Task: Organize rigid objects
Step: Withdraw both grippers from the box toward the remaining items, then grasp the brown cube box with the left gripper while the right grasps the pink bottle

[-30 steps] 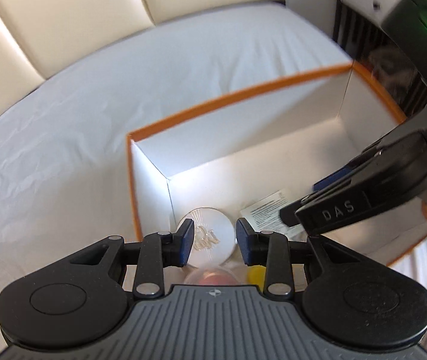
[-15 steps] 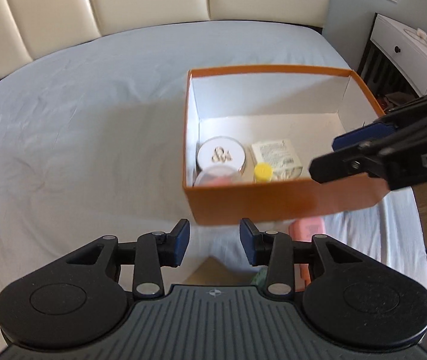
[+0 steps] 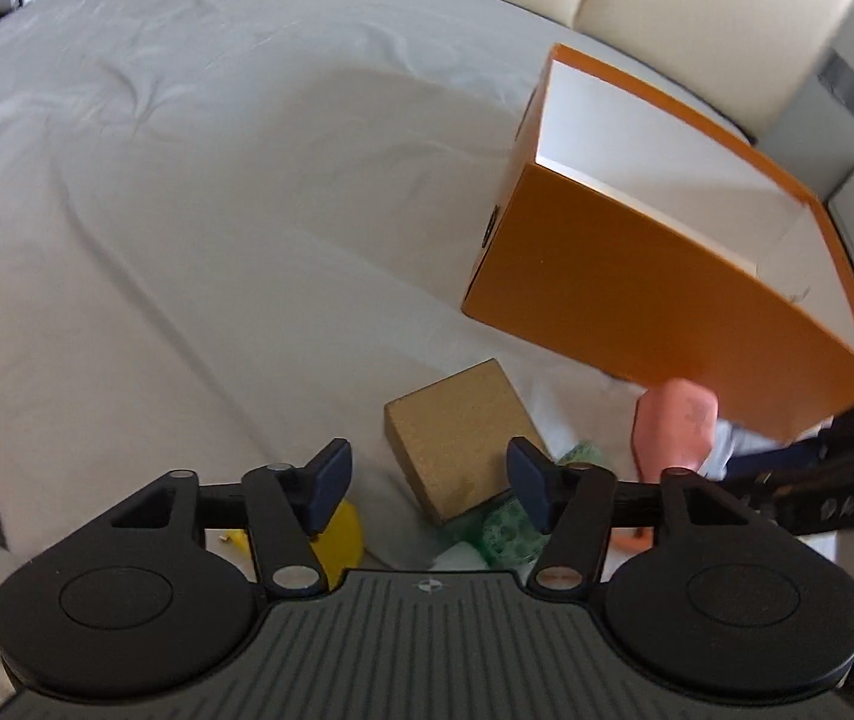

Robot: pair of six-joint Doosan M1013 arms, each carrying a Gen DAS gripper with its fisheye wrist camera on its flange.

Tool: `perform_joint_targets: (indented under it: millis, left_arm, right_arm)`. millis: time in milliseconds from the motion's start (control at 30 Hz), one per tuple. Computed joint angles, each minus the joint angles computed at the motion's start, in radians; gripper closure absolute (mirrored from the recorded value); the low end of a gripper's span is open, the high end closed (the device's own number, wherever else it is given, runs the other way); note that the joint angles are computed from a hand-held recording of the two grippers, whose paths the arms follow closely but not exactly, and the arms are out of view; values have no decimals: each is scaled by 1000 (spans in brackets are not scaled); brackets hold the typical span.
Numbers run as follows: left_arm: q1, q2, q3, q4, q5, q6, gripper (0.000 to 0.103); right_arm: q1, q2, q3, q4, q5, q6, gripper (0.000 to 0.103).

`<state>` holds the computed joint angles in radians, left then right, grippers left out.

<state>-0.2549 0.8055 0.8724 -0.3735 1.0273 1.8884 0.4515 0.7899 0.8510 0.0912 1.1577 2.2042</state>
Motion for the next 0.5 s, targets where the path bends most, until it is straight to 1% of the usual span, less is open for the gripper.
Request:
perform_joint_targets:
  millis: [33,67,100,133,267,333,500]
  left_arm:
    - [-1,1,1,-10,-2,-6,28]
    - [-2,2,1,-15,-1,-8,22]
    - [-6,2,1,-10,0,-13,18]
    - [-10,3,-1,4,1,-25,16]
    - [-25,5,1,59,-4,-79,16]
    - [-27,10,-3,60,-6,-97,16]
    - [-35,32,-34,93,12,-158,15]
  right_arm:
    - [-1,7,-8,4,17,8,50]
    - [0,10,-11,8,23,11,47]
    - [2,11,-12,8,27,9,42]
    - [4,14,-15,3,30,6,40]
    - [14,17,-18,-15,51,20,40]
    - [15,12,-8,-16,57,41,40]
    - [15,-7,32,-18,34,94,40]
